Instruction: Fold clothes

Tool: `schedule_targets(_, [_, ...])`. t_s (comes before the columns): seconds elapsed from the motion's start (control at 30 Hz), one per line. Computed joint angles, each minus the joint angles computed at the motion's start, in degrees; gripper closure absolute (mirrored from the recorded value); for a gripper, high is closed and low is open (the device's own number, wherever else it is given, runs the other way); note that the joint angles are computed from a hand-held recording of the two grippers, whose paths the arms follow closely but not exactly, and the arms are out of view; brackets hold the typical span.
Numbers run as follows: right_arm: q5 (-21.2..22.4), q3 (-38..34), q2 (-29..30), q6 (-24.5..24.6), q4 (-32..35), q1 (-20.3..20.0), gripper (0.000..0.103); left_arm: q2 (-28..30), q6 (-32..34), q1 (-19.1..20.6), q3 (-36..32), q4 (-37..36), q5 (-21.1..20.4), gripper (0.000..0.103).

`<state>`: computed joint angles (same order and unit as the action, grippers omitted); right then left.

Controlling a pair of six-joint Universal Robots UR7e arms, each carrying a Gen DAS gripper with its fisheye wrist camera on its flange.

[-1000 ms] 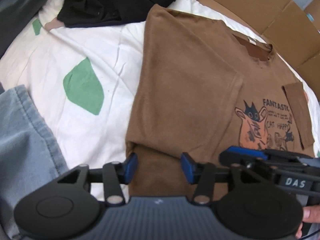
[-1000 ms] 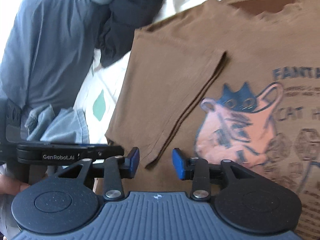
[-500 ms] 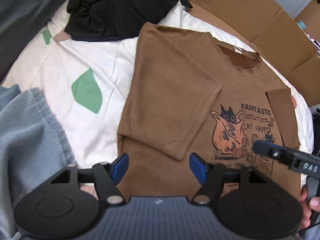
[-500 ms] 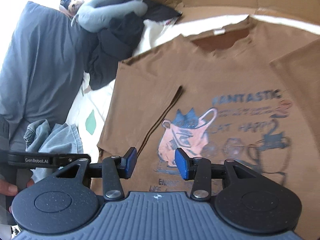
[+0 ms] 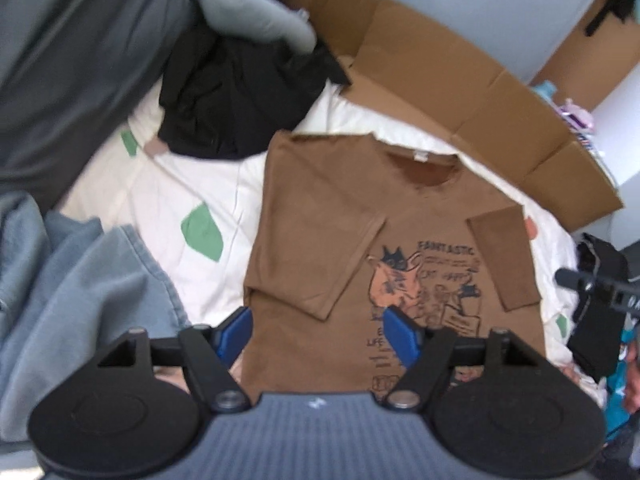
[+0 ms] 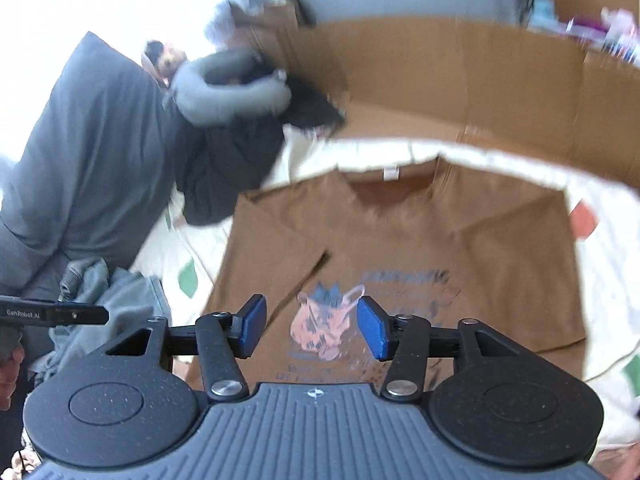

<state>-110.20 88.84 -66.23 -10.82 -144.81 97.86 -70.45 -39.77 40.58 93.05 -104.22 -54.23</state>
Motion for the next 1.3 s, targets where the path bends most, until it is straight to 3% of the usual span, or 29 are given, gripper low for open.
schedule_targets(0.2, [-1.23, -3.30, -4.49, 3.32, 4.97, 3.55, 0.035, -0.36, -0.42, -2.83, -5.95, 7.01, -1.04, 0.021])
schedule_targets(0.33, [-2.01, -4.50, -7.80, 7.30, 8.53, 5.84, 0.033, -0.88, 2.19, -4.65, -7.87, 5.70, -3.24, 0.015])
schedule_targets(0.5, [-5.13, -6.81, -10.47, 10.10, 12.70, 8.68, 0.029, -1.17, 1.88, -6.64, -10.02, 6.95, -4.37, 0.015])
schedule_targets(0.77, [-9.39, -6.01, -16.02, 11.43, 14.83, 10.97, 0.027, -2.02, -0.65, -9.44, -12.86, 11.77, -2.26, 0.012])
schedule_targets(1.0, [-11.52, 0.02, -23.48, 12.61, 17.89, 11.02, 0.026, -5.86, -5.06, -10.51, -7.39, 9.92, -2.44, 0.012])
schedule_targets(1.17, [-15.97, 4.51, -28.02, 15.39, 21.63, 10.05, 0.026, -8.51, -8.10, -10.70, -2.39, 9.99, -3.71, 0.012])
schedule_targets(1.3, [-16.09, 8.10, -31.25, 17.09, 22.95, 8.43, 0.026, -10.10, -10.08, -11.53, 0.33, 11.84, -3.50, 0.012])
